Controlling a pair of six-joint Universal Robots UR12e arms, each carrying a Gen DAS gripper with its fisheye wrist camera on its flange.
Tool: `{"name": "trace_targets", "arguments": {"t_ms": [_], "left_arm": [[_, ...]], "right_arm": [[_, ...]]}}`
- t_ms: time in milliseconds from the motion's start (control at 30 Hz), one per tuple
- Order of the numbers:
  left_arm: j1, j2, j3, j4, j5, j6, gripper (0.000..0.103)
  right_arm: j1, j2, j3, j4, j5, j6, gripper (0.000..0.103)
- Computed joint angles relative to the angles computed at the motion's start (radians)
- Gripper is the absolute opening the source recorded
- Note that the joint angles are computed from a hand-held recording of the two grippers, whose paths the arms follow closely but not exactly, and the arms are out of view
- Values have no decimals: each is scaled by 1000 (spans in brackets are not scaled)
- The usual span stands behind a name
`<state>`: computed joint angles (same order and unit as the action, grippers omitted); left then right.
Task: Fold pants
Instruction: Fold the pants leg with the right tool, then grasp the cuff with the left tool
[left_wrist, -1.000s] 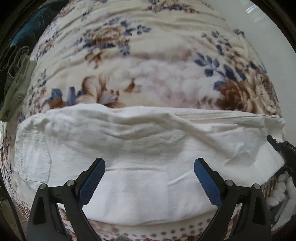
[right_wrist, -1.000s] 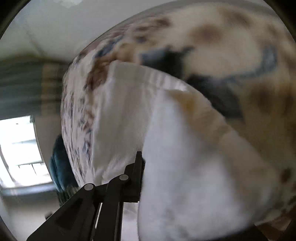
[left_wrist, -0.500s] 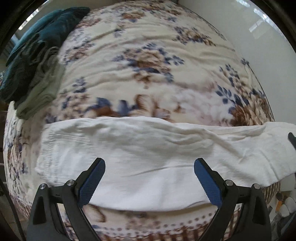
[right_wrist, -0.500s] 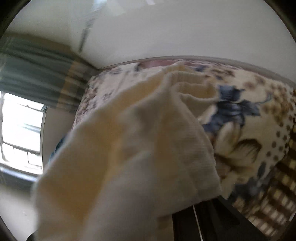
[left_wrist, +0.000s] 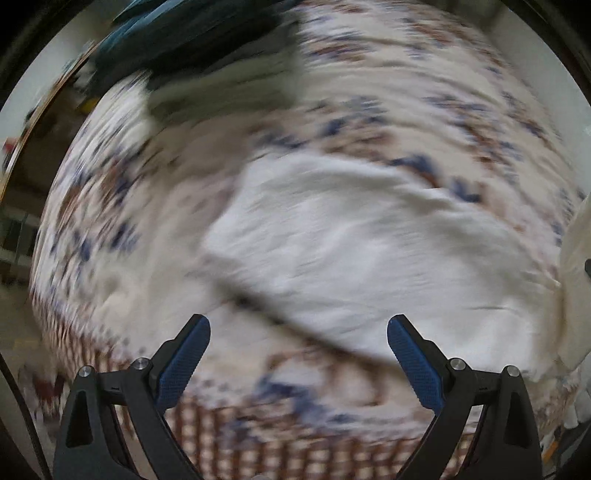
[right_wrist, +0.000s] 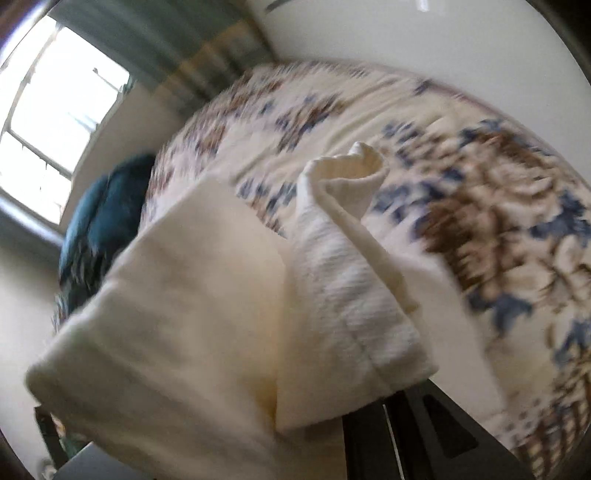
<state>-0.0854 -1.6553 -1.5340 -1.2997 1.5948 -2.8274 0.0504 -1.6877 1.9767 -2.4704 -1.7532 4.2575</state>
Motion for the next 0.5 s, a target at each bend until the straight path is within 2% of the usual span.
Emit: {"name": "trace_targets", "arguments": {"t_ms": [100,200,367,500], "left_arm": [[50,-2,-9,-15,30,-42,99],[75,-2,-19,-4,54,-69,99],[77,-8,-23,25,61,-78,99],[62,-17,-18,27,42,-44,99]], "right_arm": [[39,86,-50,20,11,-35,8],[92,174,-115,68,-15,-112,8],[182,285,-213,156,-76,-265,8],[235,343,-277,261,-77,-352,9]]}}
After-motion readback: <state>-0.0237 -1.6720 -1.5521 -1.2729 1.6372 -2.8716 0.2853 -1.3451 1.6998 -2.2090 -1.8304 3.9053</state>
